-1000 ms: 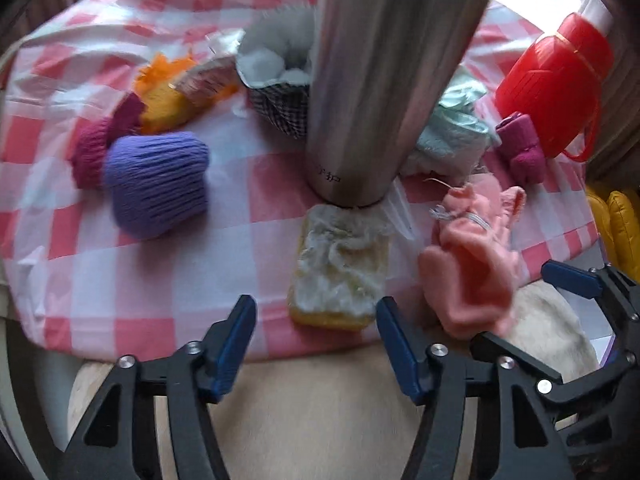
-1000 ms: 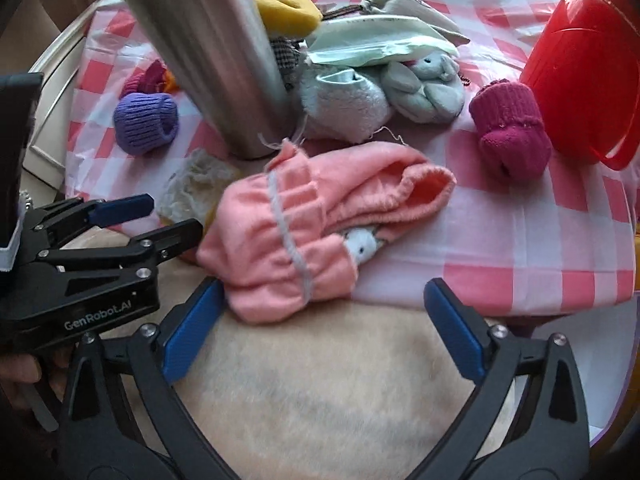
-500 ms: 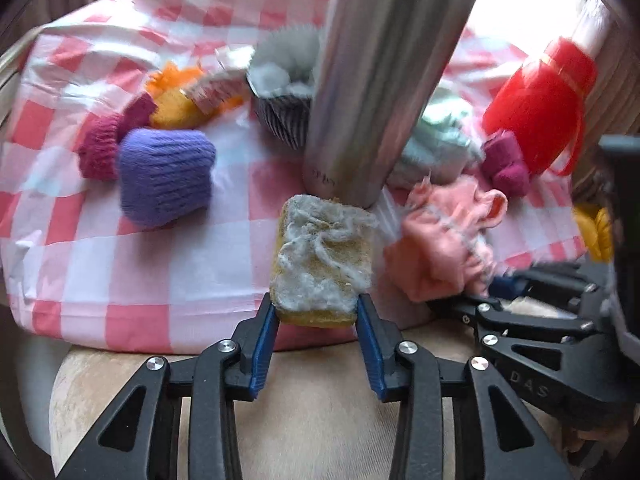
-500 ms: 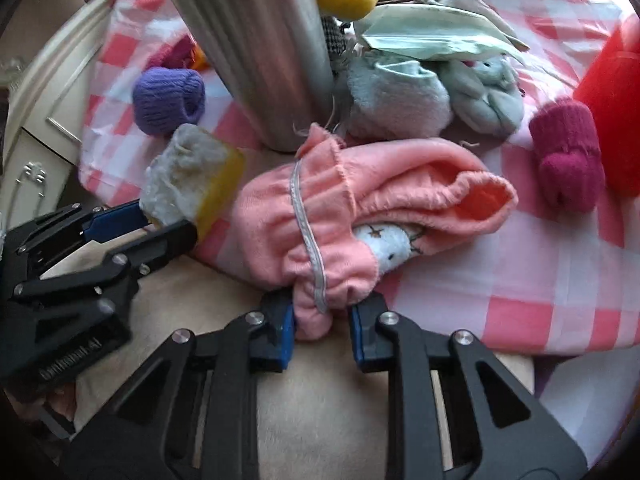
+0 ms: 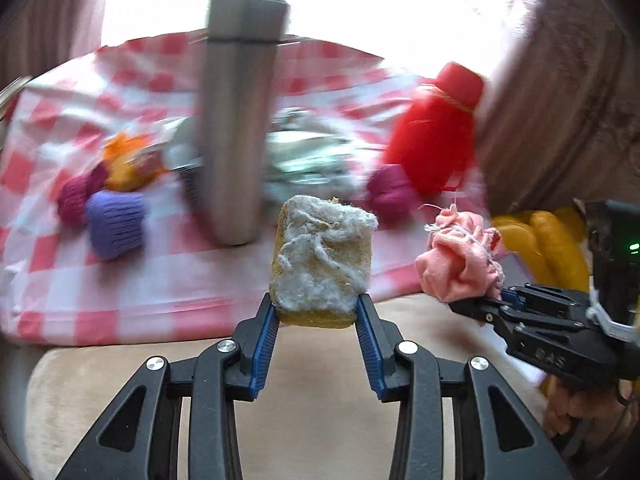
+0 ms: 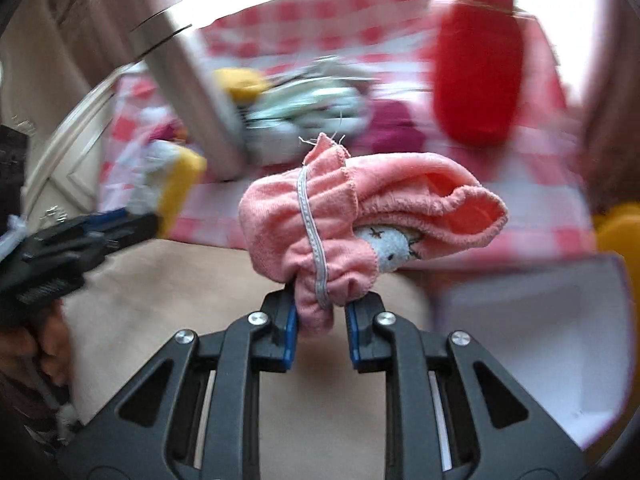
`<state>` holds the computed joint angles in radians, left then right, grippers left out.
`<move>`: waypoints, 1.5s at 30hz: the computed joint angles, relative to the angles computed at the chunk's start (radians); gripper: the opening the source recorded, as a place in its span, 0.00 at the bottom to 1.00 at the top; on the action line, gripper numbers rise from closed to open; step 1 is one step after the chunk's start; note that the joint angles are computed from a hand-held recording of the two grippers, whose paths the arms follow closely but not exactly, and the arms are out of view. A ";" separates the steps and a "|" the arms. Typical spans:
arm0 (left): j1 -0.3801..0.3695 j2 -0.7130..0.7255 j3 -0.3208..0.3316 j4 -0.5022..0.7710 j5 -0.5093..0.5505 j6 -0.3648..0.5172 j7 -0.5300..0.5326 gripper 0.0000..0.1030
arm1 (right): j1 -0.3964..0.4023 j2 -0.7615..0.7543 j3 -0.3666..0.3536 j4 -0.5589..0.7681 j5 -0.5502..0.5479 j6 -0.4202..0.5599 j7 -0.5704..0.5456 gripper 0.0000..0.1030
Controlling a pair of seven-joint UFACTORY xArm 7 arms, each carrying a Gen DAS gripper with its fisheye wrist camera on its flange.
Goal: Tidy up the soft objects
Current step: 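Carry both items to the white box and release them inside, then grasp the purple sock with the left tool while the right tool grasps the pink sock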
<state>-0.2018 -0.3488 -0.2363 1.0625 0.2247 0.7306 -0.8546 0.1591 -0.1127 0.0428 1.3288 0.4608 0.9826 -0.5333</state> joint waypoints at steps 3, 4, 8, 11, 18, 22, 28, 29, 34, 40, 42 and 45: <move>-0.045 0.073 -0.005 0.071 -0.046 -0.037 0.048 0.39 | -0.051 -0.014 -0.038 -0.042 -0.055 -0.009 0.018 0.22; -0.064 0.115 -0.009 0.112 -0.062 -0.040 0.070 0.39 | -0.071 -0.016 -0.050 -0.061 -0.083 -0.018 0.026 0.22; -0.127 0.251 -0.019 0.254 -0.075 -0.020 0.127 0.39 | -0.130 -0.007 -0.077 -0.098 -0.157 -0.038 0.049 0.22; -0.181 0.363 -0.017 0.380 -0.082 0.010 0.170 0.41 | -0.169 0.006 -0.094 -0.115 -0.193 -0.033 0.070 0.27; -0.306 0.573 0.013 0.620 -0.090 0.082 0.250 0.77 | -0.208 -0.001 -0.092 -0.166 -0.245 -0.129 0.121 0.72; -0.337 0.593 0.033 0.644 -0.099 0.105 0.253 0.79 | -0.194 -0.023 -0.110 -0.169 -0.124 -0.136 0.064 0.77; -0.317 0.411 0.066 0.457 -0.004 0.102 0.179 0.79 | -0.150 -0.057 -0.108 -0.151 0.136 -0.085 -0.062 0.78; -0.293 0.346 0.072 0.389 -0.001 0.092 0.155 0.79 | -0.139 -0.057 -0.102 -0.144 0.146 -0.092 -0.073 0.78; -0.145 0.057 0.082 0.117 0.063 0.131 -0.001 0.80 | -0.078 -0.031 -0.051 -0.087 0.131 -0.179 -0.050 0.82; 0.040 -0.160 0.125 -0.098 0.047 0.153 -0.086 0.79 | -0.024 0.114 0.018 0.082 0.016 -0.180 0.118 0.85; 0.089 -0.172 0.131 -0.117 0.041 0.130 -0.085 0.79 | 0.001 0.175 0.044 0.140 -0.077 -0.198 0.196 0.85; 0.146 -0.123 0.156 -0.089 -0.001 0.137 -0.042 0.80 | 0.031 0.259 0.066 0.233 -0.164 -0.181 0.262 0.85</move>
